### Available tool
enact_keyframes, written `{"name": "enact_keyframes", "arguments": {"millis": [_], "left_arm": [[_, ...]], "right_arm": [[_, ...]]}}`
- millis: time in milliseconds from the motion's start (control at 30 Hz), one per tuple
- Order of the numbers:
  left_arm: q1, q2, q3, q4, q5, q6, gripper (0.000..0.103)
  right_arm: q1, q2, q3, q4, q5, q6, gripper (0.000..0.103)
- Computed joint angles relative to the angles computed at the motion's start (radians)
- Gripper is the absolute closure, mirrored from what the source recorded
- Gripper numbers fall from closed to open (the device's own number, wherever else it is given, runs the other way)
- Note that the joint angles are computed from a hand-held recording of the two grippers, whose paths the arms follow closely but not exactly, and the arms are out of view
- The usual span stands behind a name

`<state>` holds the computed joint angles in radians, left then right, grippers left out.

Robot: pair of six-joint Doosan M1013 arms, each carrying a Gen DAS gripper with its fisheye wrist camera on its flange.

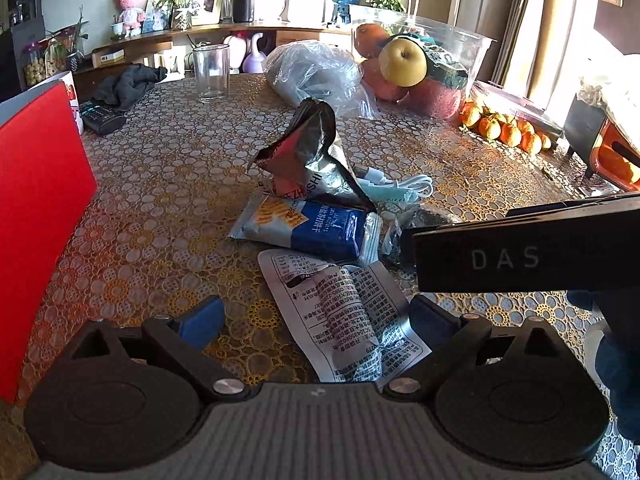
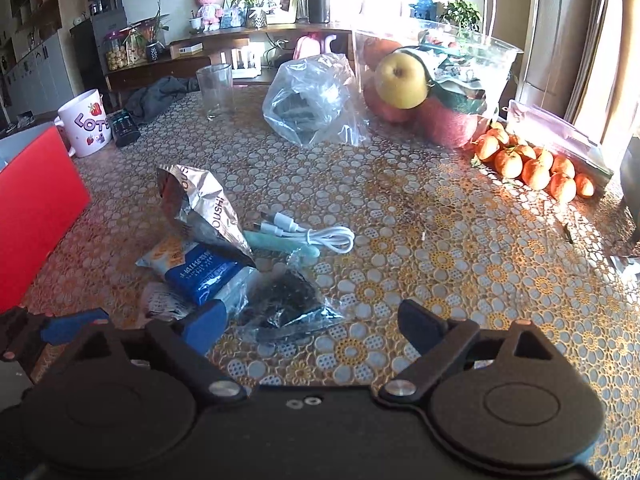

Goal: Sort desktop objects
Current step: 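Grasp the white printed packet with the left gripper while the right gripper grasps the clear bag with black item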

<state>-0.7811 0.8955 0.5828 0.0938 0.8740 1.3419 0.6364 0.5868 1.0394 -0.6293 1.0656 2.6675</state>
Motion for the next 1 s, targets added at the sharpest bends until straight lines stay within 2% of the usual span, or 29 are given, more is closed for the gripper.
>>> {"name": "enact_keyframes", "arguments": {"millis": [267, 400, 633, 767, 867, 933, 967, 1000], "left_arm": [[0.024, -0.003, 0.004, 0.019, 0.014, 0.004, 0.004], [0.028, -0.001, 0.0, 0.003, 0.01, 0.03, 0.004], [0.03, 0.015, -0.031, -0.043, 0.021, 0.063, 0.005], [0.029, 0.007, -0.013, -0.022, 0.001, 0.05, 0.02], [0.032, 0.005, -0.011, -0.04, -0.002, 0.057, 0.025], [0.033, 0.001, -0.007, -0.046, -0.004, 0.063, 0.033], [0.033, -0.001, -0.003, -0.054, -0.008, 0.073, 0.041], [0.033, -0.001, -0.004, -0.057, -0.004, 0.078, 0.041]], "right_arm": [[-0.013, 0.014, -0.008, 0.03, -0.023, -0.051, 0.018], [-0.014, 0.018, -0.014, 0.05, -0.034, -0.076, 0.025], [-0.014, 0.025, -0.024, 0.062, -0.03, -0.1, 0.031], [-0.015, 0.024, -0.02, 0.062, -0.037, -0.088, 0.037], [-0.014, 0.025, -0.024, 0.064, -0.035, -0.097, 0.043], [-0.012, 0.024, -0.023, 0.065, -0.037, -0.091, 0.047], [-0.012, 0.023, -0.023, 0.067, -0.036, -0.087, 0.048], [-0.011, 0.021, -0.022, 0.069, -0.036, -0.084, 0.051]]}}
